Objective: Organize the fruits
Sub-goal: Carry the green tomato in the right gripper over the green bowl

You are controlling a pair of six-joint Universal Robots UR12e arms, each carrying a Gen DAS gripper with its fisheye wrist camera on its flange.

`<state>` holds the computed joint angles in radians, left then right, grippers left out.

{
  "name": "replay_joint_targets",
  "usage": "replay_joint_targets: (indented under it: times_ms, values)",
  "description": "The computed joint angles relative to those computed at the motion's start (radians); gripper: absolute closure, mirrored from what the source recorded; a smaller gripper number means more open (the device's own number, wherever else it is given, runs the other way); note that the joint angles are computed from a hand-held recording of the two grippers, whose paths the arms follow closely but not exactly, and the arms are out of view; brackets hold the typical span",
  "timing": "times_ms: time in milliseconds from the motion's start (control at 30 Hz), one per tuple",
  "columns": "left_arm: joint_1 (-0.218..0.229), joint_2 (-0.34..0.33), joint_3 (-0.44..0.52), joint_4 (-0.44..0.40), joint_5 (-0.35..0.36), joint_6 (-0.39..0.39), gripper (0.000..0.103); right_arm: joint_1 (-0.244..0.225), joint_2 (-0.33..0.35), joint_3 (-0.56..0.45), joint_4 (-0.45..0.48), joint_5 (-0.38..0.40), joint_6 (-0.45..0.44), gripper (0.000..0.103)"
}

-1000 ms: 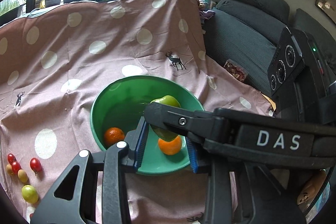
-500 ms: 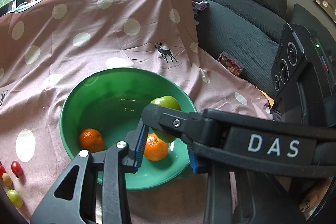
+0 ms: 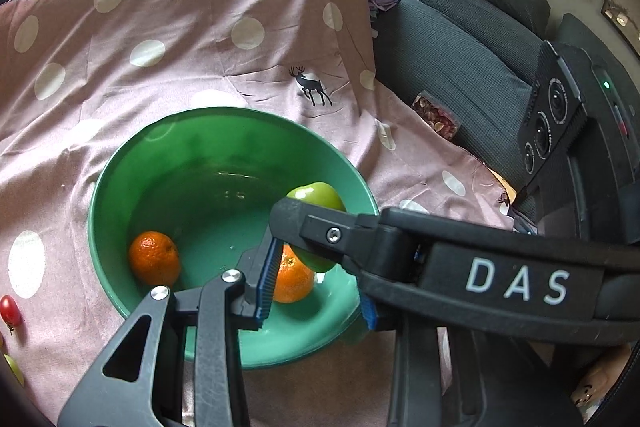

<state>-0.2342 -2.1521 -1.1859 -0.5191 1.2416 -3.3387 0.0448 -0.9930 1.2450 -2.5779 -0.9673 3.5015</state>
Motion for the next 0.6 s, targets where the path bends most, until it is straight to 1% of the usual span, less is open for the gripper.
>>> replay_joint_targets:
  times_ms: [200, 400, 500, 600]
  values:
    - [0.0, -0.004, 0.003, -0.011, -0.007, -0.009, 0.07, 0.004, 0.002, -0.007, 0.026, -0.024, -0.007, 0.059]
    - [0.005, -0.008, 0.002, -0.017, -0.03, -0.026, 0.07, 0.008, 0.006, -0.018, 0.054, -0.048, -0.014, 0.059]
    - [0.005, -0.009, 0.004, -0.022, -0.037, -0.03, 0.07, 0.007, 0.008, -0.021, 0.063, -0.047, -0.014, 0.059]
    - [0.006, -0.012, 0.007, -0.029, -0.049, -0.035, 0.07, 0.01, 0.008, -0.023, 0.07, -0.066, -0.015, 0.059]
